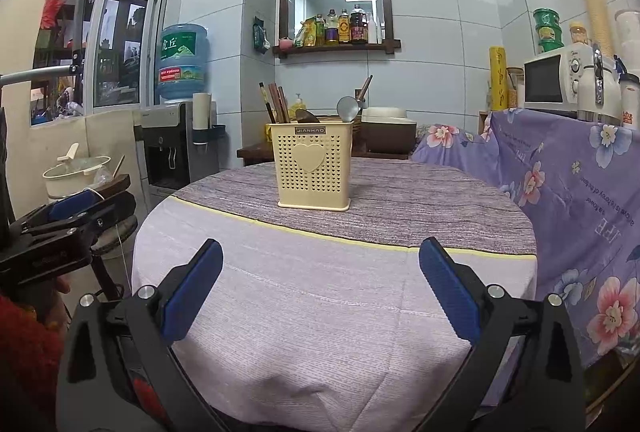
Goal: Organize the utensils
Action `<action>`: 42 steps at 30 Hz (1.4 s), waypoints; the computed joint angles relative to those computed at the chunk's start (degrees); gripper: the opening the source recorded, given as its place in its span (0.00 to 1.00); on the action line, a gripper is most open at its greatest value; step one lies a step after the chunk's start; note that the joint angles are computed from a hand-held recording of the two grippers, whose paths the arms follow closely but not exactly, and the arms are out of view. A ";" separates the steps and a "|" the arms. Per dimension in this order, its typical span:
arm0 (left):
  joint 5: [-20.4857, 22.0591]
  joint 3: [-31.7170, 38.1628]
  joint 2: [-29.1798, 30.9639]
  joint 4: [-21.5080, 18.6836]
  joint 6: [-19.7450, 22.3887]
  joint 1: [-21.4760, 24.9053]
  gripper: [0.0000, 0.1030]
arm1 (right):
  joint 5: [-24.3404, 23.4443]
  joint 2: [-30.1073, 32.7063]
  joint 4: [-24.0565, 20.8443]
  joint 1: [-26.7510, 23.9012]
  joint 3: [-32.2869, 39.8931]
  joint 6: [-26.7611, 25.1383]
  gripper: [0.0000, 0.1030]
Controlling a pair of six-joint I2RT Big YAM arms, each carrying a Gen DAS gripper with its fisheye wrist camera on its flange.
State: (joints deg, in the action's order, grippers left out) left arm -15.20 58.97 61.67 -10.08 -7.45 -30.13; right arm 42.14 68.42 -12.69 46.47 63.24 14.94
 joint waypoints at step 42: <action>1.87 0.69 0.33 -1.14 -0.21 0.26 0.95 | -0.02 0.12 -0.65 -0.10 0.13 1.41 0.94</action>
State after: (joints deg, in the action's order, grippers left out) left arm -13.32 59.66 62.01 -11.22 -7.66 -29.86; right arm 42.13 68.55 -13.35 46.37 63.37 16.35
